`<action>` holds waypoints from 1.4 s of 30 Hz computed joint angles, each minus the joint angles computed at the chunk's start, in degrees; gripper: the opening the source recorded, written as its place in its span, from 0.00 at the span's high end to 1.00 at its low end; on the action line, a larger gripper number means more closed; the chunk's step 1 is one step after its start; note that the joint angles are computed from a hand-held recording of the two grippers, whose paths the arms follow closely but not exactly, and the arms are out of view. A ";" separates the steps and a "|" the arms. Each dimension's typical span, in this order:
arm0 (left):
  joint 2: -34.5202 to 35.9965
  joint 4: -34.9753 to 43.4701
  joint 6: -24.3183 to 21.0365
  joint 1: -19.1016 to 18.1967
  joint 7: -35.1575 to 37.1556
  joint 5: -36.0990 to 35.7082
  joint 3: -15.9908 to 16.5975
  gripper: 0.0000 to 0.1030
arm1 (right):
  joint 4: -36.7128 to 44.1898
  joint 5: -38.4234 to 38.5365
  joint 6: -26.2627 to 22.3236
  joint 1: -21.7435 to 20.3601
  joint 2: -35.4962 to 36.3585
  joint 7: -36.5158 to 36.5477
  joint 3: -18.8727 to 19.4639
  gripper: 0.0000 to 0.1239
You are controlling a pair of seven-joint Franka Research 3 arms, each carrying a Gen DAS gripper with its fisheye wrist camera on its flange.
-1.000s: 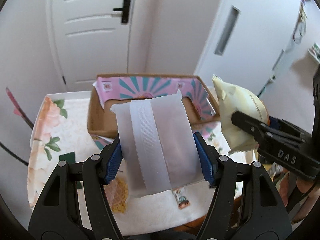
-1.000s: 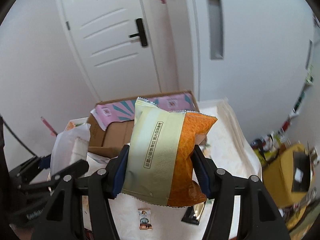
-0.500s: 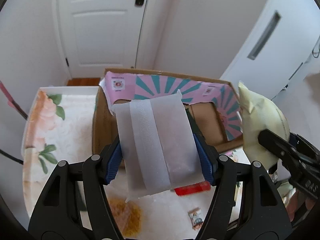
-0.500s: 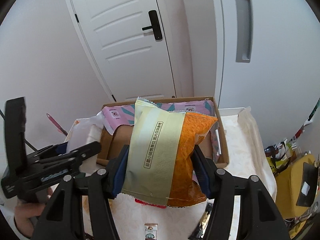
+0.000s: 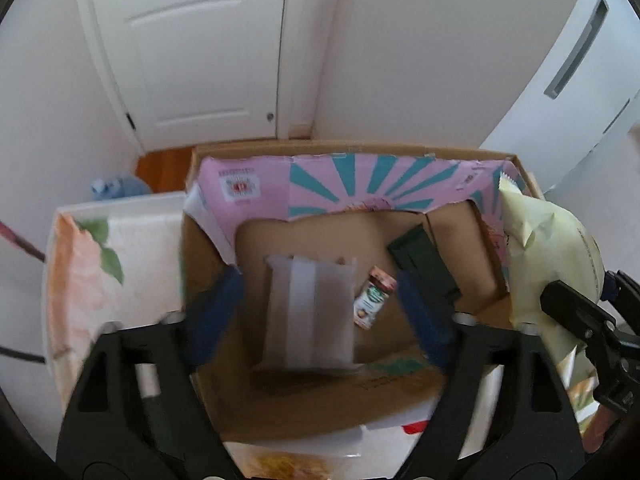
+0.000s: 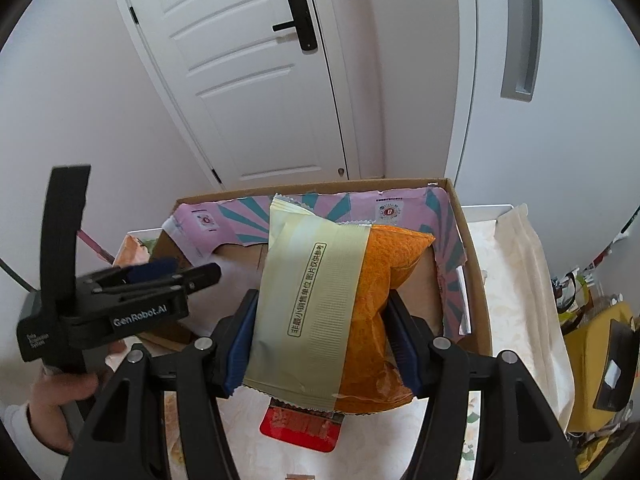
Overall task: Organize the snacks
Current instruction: 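Lower both snacks into the box and open both grippers, then withdraw both open tools from the box back over the table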
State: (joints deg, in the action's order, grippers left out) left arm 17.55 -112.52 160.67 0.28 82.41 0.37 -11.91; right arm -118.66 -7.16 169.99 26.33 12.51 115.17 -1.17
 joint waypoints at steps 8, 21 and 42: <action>-4.78 -5.32 2.00 -0.31 -1.44 3.37 1.70 0.02 | 4.30 7.25 -3.71 -3.47 3.35 -7.30 3.46 0.55; -10.28 -10.95 3.29 -0.83 -6.32 6.57 3.82 0.02 | 18.97 24.19 -10.93 -6.63 14.08 -22.58 8.07 0.25; -27.88 -26.53 6.00 0.69 -27.90 27.08 3.11 0.01 | -6.64 26.22 5.23 -4.85 -7.10 -28.15 7.53 0.24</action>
State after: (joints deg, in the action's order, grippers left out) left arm -10.33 -139.05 166.67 0.97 54.51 27.46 -8.81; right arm -125.29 19.06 175.22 21.48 5.41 87.01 6.36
